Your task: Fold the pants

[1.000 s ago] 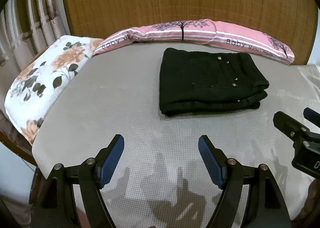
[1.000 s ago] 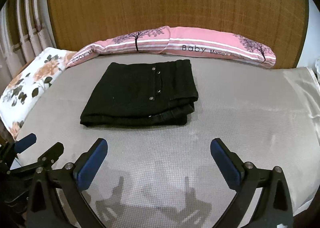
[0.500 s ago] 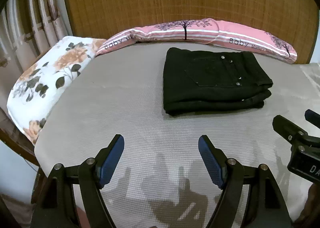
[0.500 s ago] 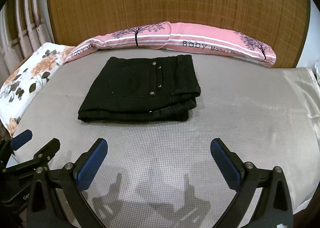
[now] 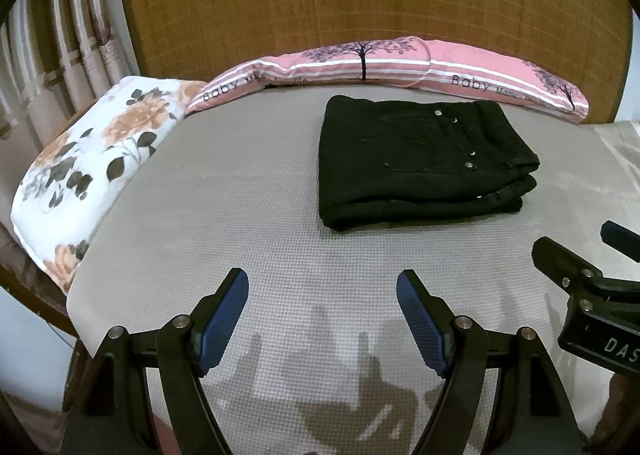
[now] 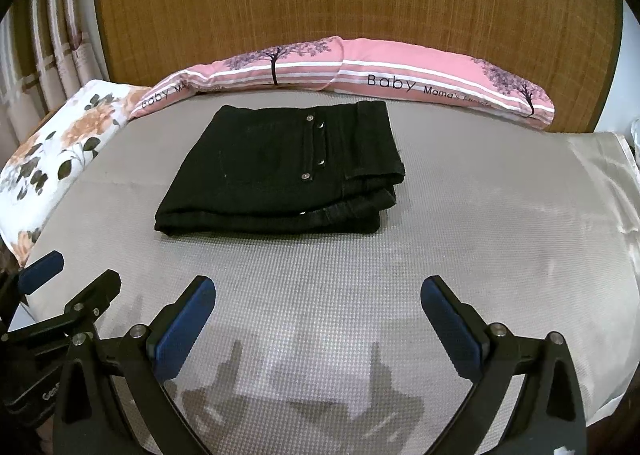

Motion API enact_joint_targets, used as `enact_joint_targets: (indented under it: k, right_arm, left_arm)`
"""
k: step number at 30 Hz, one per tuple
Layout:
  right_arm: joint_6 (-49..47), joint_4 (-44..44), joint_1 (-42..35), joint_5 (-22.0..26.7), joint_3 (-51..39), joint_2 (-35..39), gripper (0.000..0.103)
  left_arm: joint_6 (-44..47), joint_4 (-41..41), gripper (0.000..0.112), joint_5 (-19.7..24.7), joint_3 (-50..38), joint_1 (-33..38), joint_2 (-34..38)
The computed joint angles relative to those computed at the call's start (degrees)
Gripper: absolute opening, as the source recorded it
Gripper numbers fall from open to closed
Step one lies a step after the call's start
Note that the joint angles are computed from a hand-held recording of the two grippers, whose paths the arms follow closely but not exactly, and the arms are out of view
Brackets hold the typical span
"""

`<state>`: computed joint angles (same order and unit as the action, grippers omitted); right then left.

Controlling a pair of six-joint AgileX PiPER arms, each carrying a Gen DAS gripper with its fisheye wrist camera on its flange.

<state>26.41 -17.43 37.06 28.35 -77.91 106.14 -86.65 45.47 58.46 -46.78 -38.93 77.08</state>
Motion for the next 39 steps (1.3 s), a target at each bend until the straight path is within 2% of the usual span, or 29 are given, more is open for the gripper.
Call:
enact_joint_targets:
  k: [18, 39]
  right_arm:
    - [-1.1, 2.1, -0.5, 0.3, -0.1, 0.2, 0.102]
    - [-3.0, 4.3, -0.9, 0.3, 0.2, 1.0, 0.102]
  left_arm:
    - [-0.4, -0.5, 0.077, 0.1, -0.5, -0.5, 1.1]
    - [1.5, -1.9, 0.077, -2.0, 0.3, 1.9, 0.9]
